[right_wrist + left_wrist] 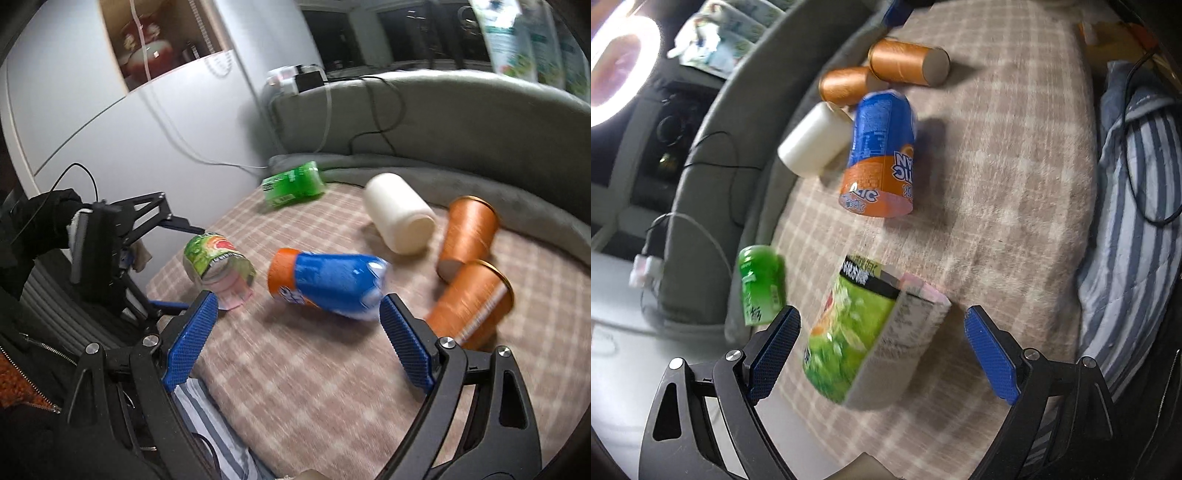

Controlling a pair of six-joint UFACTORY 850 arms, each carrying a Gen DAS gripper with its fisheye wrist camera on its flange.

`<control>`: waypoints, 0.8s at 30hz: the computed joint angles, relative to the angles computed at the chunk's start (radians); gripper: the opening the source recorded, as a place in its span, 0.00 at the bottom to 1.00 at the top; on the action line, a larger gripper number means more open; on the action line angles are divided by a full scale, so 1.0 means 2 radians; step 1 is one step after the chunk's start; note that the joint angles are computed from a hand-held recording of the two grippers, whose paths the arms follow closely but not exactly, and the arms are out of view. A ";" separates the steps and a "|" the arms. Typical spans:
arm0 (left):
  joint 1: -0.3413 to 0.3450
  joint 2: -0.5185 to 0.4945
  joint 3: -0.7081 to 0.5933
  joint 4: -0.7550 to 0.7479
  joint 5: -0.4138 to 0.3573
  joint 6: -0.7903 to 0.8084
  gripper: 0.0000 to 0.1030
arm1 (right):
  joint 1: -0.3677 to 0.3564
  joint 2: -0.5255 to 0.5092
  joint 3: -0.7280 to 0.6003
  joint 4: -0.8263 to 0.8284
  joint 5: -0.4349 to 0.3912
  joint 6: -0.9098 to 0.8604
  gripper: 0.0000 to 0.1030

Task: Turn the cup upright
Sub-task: 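Rotate the held cup with the left gripper until its rim faces up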

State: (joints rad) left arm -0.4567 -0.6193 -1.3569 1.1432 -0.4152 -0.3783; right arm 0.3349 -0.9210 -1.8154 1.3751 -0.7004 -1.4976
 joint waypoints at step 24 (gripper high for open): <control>0.034 -0.061 -0.085 -0.187 -0.002 0.147 0.80 | -0.008 0.000 0.014 0.044 0.004 0.019 0.89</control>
